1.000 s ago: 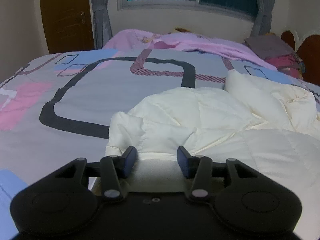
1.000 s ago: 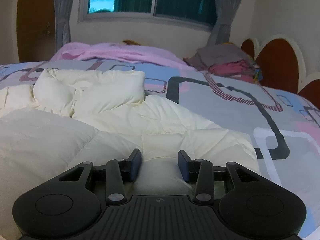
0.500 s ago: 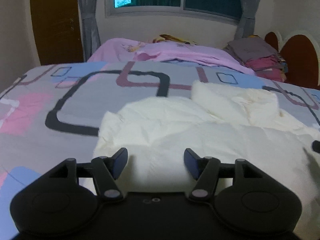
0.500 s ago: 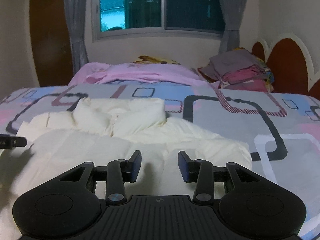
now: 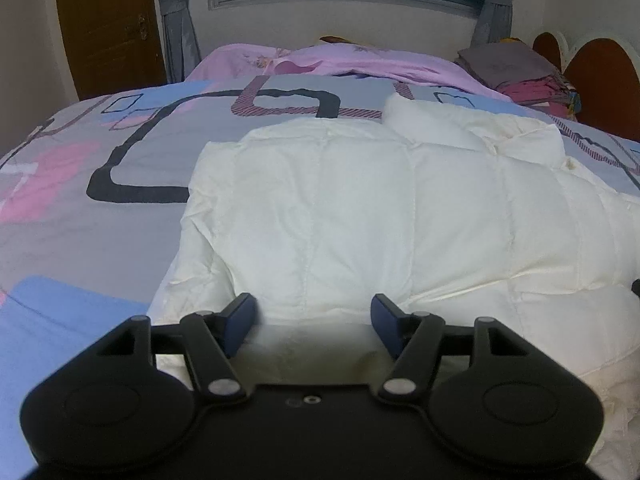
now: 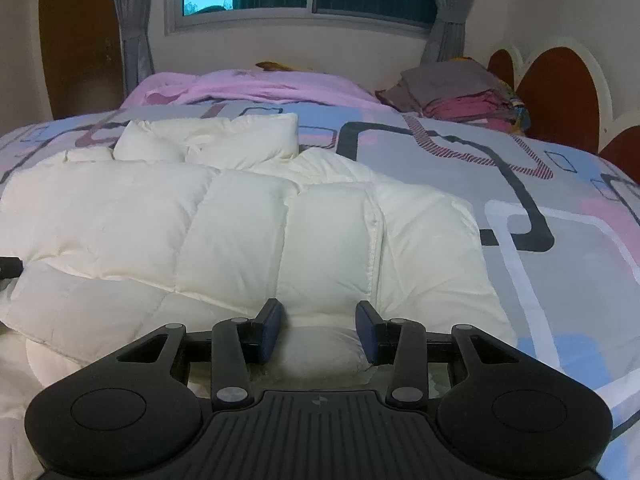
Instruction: Fold large clothes
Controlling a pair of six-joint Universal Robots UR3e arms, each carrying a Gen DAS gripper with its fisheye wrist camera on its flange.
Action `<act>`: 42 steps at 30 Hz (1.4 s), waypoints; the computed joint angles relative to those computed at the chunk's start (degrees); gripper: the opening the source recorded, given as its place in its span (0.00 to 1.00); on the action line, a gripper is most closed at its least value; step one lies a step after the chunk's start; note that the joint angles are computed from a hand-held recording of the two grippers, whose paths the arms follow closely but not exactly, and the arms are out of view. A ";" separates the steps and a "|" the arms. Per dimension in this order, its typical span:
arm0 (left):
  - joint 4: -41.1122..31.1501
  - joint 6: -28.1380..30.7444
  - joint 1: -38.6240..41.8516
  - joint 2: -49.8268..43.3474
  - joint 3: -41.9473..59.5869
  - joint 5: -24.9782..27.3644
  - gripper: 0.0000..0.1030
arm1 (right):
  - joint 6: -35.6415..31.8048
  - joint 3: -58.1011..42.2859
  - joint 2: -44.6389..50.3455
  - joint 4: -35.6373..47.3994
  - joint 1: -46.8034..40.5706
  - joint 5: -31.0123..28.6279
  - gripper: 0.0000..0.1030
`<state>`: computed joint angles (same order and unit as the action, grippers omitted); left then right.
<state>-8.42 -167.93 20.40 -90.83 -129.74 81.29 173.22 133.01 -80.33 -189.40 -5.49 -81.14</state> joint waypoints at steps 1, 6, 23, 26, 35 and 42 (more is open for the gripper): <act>-0.15 0.02 -0.08 -0.10 0.12 0.13 0.64 | -0.14 -0.36 0.23 0.83 -0.52 0.75 0.39; 0.68 -0.83 -1.91 -1.22 0.84 2.78 0.66 | -0.34 -3.59 -1.65 9.09 -1.69 2.70 0.39; -7.86 -4.21 -6.38 8.99 1.76 9.84 0.78 | -3.92 1.51 -14.70 14.71 -10.13 15.28 0.53; -8.91 -4.12 -5.76 11.92 0.63 9.33 0.78 | -4.62 1.35 -14.28 11.74 -10.30 15.18 0.53; -19.66 -3.27 1.72 27.90 -5.55 3.69 0.79 | -7.41 3.40 -9.40 9.98 -9.22 11.75 0.53; -31.18 -2.09 8.40 39.10 -6.94 -0.42 0.80 | -7.54 4.74 -15.63 15.53 -12.11 15.67 0.53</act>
<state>-39.60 -170.02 28.80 -51.73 -136.68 80.86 165.69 137.75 -95.96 -173.87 -17.59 -65.47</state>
